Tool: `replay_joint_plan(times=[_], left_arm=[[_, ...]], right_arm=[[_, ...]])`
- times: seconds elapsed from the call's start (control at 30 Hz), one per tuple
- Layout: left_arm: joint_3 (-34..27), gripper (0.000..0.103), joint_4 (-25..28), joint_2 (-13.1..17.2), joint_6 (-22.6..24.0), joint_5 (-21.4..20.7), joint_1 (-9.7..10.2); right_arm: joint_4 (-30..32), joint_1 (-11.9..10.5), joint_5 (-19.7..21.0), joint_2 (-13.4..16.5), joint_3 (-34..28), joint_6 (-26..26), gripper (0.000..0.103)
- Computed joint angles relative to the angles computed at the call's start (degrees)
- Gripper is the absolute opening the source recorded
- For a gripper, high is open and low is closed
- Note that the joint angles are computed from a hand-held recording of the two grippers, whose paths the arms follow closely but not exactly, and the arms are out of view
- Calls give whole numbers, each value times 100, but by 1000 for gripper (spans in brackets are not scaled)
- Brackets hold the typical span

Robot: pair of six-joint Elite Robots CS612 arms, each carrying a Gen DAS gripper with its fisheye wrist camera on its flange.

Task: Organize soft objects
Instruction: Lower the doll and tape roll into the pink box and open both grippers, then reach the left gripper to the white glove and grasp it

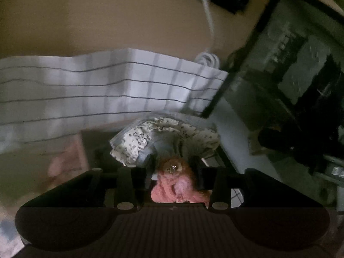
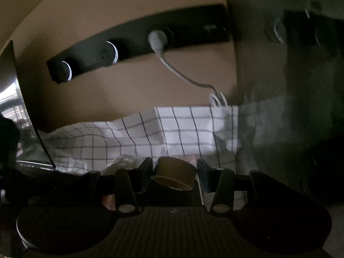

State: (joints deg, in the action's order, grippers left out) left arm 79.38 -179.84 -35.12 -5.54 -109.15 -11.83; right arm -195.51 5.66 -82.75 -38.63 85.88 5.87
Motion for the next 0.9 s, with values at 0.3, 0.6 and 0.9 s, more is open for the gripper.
replay_joint_plan(times=[0.3,0.6,0.9], left_arm=[[49,46,431,196,930,883,-219],[902,46,-1127,-253,534,926,-51],[1851,46,-2110,-718,-196,1527,360]], right_arm=[[220,-25,258,111,-58,-94,45],[673,102,333,434,-657,-34,45],[1572,270,11,838,-1335,-53,50]])
